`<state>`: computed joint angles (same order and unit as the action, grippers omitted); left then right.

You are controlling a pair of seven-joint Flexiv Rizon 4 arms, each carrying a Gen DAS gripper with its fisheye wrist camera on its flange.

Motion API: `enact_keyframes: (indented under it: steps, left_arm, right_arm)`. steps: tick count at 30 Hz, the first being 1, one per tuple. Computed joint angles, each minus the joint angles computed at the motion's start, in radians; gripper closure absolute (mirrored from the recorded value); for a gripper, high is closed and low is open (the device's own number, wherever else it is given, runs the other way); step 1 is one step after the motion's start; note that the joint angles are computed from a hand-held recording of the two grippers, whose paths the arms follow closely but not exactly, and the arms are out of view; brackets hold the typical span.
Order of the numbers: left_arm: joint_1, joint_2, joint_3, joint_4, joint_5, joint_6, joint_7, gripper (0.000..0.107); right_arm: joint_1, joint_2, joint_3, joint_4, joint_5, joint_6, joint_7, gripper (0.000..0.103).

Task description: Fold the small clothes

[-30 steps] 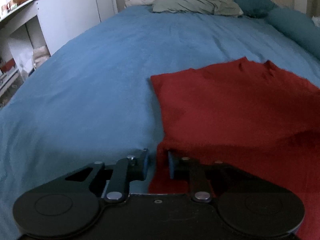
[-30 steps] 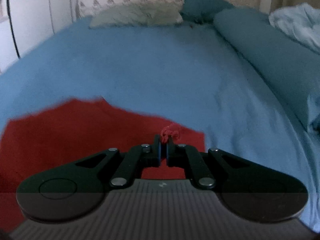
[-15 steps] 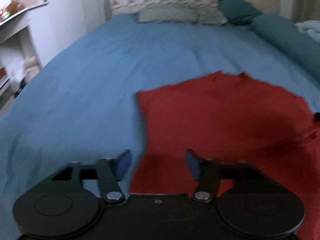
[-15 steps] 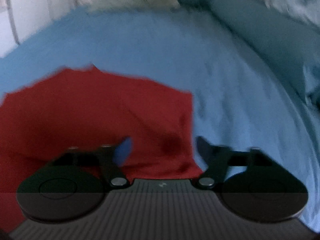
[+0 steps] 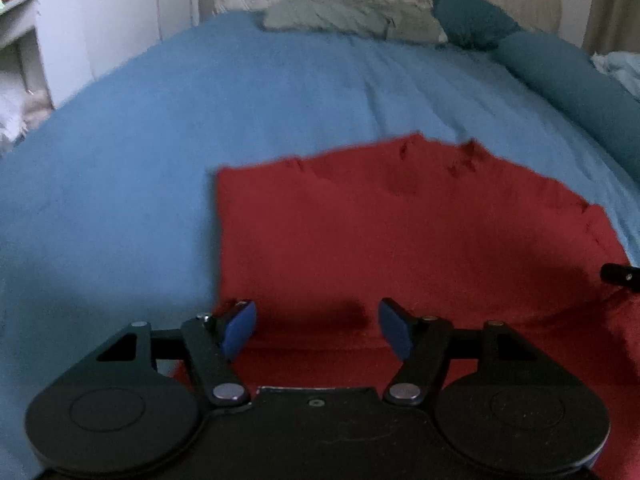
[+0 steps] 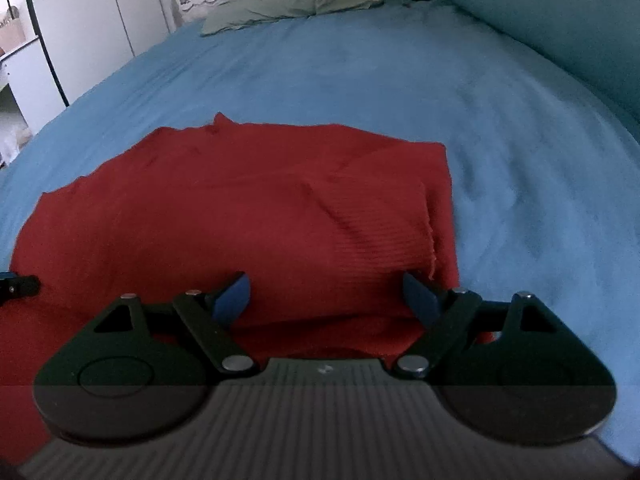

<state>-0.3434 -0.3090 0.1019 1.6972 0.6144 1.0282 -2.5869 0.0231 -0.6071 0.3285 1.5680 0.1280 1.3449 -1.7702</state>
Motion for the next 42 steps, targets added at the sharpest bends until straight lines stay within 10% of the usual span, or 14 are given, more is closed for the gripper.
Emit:
enact_keyframes:
  steps: [8, 11, 17, 25, 30, 42]
  left_arm:
    - [-0.072, 0.273, -0.068, 0.086, 0.144, -0.206, -0.089, 0.032]
    - [-0.081, 0.391, -0.12, 0.148, 0.127, -0.287, -0.116, 0.01]
    - [-0.092, 0.564, -0.216, 0.287, 0.037, -0.367, -0.147, 0.008]
    - [-0.076, 0.662, -0.315, 0.495, -0.078, -0.342, -0.241, 0.027]
    - [-0.023, 0.63, -0.388, 0.561, -0.099, -0.311, -0.287, 0.047]
    - [-0.009, 0.625, -0.418, 0.586, -0.089, -0.301, -0.296, 0.05]
  right_arm:
    - [-0.246, 0.186, 0.218, 0.063, 0.222, -0.009, -0.244, 0.003]
    - [-0.374, 0.296, 0.29, 0.087, 0.359, -0.102, -0.401, 0.002]
    - [-0.534, 0.57, 0.265, 0.208, 0.582, -0.369, -0.55, 0.0]
    - [-0.53, 0.801, 0.163, 0.499, 0.662, -0.43, -0.597, 0.004]
    - [-0.479, 0.826, 0.177, 0.652, 0.601, -0.331, -0.569, 0.017]
    - [-0.366, 0.793, 0.191, 0.812, 0.445, -0.094, -0.337, 0.032]
